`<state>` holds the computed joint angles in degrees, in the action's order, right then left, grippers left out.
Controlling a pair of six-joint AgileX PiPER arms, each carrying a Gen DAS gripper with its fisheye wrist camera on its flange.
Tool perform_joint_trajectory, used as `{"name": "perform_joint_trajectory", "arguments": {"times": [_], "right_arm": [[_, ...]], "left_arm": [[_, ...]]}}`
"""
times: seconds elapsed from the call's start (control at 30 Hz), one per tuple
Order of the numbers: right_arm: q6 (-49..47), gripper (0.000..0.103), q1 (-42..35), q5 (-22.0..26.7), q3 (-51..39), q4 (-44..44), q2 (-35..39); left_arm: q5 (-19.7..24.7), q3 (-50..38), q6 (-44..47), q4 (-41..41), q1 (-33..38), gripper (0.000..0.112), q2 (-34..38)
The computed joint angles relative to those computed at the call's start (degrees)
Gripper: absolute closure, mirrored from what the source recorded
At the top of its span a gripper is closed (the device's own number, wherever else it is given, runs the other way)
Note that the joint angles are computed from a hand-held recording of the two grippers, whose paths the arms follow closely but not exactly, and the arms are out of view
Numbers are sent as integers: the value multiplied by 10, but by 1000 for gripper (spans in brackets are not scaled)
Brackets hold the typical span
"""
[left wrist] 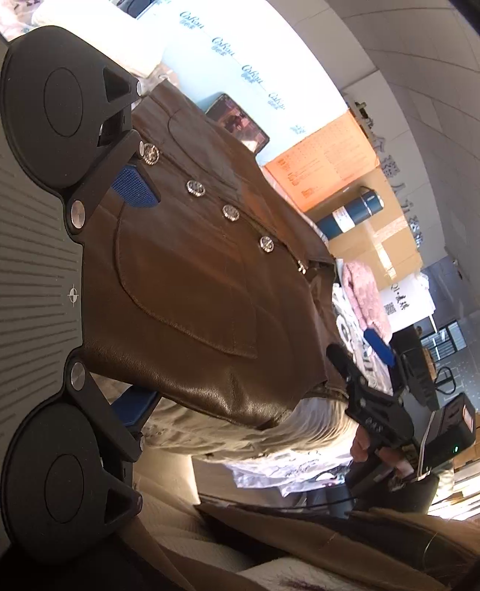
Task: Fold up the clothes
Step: 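Move both open grippers to opposite sides of the brown jacket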
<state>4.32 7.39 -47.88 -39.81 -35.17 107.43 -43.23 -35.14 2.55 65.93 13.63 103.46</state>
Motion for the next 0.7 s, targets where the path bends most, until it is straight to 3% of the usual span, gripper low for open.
{"name": "perform_joint_trajectory", "arguments": {"times": [0.27, 0.4, 0.53, 0.7], "right_arm": [[58, 0, -43, -54, 12, -168, 0], [35, 0, -28, -42, 22, -181, -12], [73, 0, -35, -40, 5, -284, -8], [33, 0, 26, 0, -16, -245, 9]], "left_arm": [[-67, -7, -31, -15, 29, 9, 12], [-88, -22, -69, -12, 38, 9, 21], [-104, -32, -91, -18, 40, 9, 29], [-110, -38, -110, -4, 44, 9, 31]]}}
